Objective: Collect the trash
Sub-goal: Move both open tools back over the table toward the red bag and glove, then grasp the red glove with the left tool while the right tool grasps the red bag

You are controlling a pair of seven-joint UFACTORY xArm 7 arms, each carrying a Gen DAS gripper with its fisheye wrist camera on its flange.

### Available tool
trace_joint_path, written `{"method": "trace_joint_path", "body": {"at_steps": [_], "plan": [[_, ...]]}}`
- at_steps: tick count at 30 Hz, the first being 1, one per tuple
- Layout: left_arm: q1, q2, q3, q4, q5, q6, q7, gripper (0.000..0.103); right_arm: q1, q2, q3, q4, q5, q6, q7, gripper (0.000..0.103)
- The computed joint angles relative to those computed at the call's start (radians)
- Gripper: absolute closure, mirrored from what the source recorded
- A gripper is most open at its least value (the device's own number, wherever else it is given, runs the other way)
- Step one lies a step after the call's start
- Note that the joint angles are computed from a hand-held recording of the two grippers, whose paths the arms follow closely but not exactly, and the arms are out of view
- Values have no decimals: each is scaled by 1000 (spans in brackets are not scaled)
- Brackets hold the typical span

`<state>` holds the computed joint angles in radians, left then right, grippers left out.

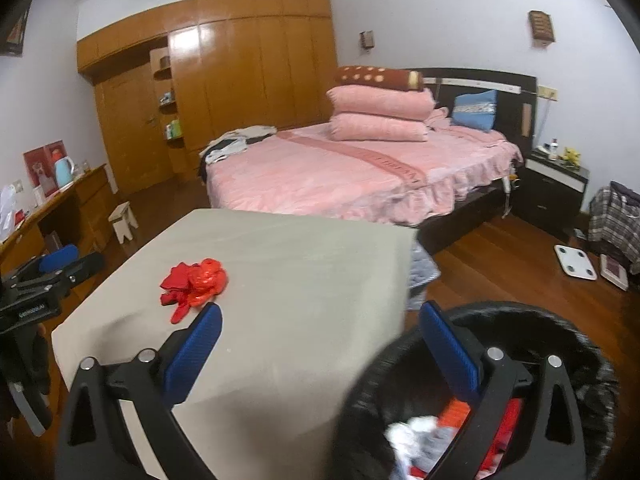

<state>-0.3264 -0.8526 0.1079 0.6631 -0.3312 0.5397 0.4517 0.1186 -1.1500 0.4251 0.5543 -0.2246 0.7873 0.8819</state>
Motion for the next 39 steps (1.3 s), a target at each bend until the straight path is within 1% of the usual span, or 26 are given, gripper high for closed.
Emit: {"method": "trace_joint_path", "body": {"at_steps": [6,8,9,12,15,18,22,26,29,33,36,39], "plan": [[19,107,66,25,-4,-49,50,12,-78,260,60,68,-40,-194,54,6],[23,153,88,42,-17,-63,74,12,-97,333,74,100,-63,-229,75,6],[24,169,99,47,-25,-67,90,12,-119,397,91,126,-80,-262,92,6],[33,229,123,70,-55,-77,129,12,-152,517,120,182,-140,-303,137,6],[43,280,139,93,-92,-82,168,12,-183,628,149,236,-214,-323,184,6],[58,315,144,106,-127,-85,207,12,-190,716,152,272,-279,-326,223,8],[80,356,137,128,-168,-80,241,12,-164,767,121,281,-328,-323,280,11],[85,392,124,146,-215,-66,277,12,-131,758,84,264,-378,-302,332,12],[77,418,102,155,-253,-53,302,12,-93,744,41,246,-394,-254,337,12],[67,443,63,155,-292,-49,323,12,-45,732,-23,219,-399,-243,341,12],[67,467,28,152,-297,-53,316,12,-30,724,-47,206,-404,-248,334,12],[76,504,2,166,-287,-36,299,12,-25,723,-56,200,-409,-255,331,12]]}}
